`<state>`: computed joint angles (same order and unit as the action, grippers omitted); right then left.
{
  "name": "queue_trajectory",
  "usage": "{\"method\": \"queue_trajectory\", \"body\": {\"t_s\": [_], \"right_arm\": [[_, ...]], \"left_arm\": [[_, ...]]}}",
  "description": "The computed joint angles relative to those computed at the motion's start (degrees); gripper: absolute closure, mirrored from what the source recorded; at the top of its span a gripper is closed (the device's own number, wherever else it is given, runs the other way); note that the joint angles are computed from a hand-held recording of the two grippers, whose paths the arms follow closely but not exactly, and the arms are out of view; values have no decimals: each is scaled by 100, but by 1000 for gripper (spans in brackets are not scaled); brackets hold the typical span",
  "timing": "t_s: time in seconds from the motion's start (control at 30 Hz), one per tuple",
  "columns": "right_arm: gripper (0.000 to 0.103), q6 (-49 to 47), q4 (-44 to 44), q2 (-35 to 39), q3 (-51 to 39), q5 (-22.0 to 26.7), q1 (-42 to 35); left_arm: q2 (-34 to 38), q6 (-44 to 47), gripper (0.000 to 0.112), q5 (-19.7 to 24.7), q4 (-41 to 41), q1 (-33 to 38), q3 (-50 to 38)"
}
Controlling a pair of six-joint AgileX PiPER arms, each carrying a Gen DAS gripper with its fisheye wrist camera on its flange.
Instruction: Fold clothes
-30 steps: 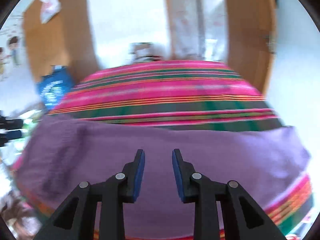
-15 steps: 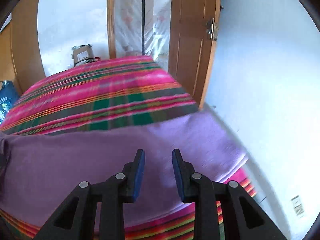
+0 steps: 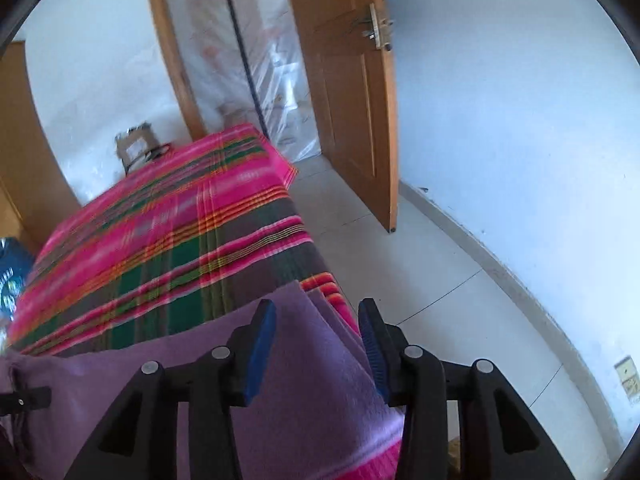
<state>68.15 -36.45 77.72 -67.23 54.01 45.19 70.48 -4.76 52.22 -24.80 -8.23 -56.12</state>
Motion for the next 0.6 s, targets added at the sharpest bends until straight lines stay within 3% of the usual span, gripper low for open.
{"method": "queue_trajectory", "body": {"t_s": [0.17, 0.23, 0.3, 0.33, 0.43, 0.6], "right_arm": [[60, -635, 236, 405, -283, -175, -184], [74, -751, 282, 518, -345, -207, -199], [95, -710, 213, 588, -374, -159, -136], [98, -615, 111, 608, -382, -56, -64], [99, -360, -274, 656, -426, 292, 162], [100, -129, -262, 615, -403, 481, 35]], "left_arm": [[17, 89, 59, 11, -174, 70, 8], [2, 27, 58, -23, -100, 15, 18], [-19, 3, 58, -56, -61, -14, 41], [-27, -10, 58, -70, -44, -26, 52], [-27, 18, 58, -102, -65, -26, 67], [-66, 74, 58, -159, -53, -33, 116]]}}
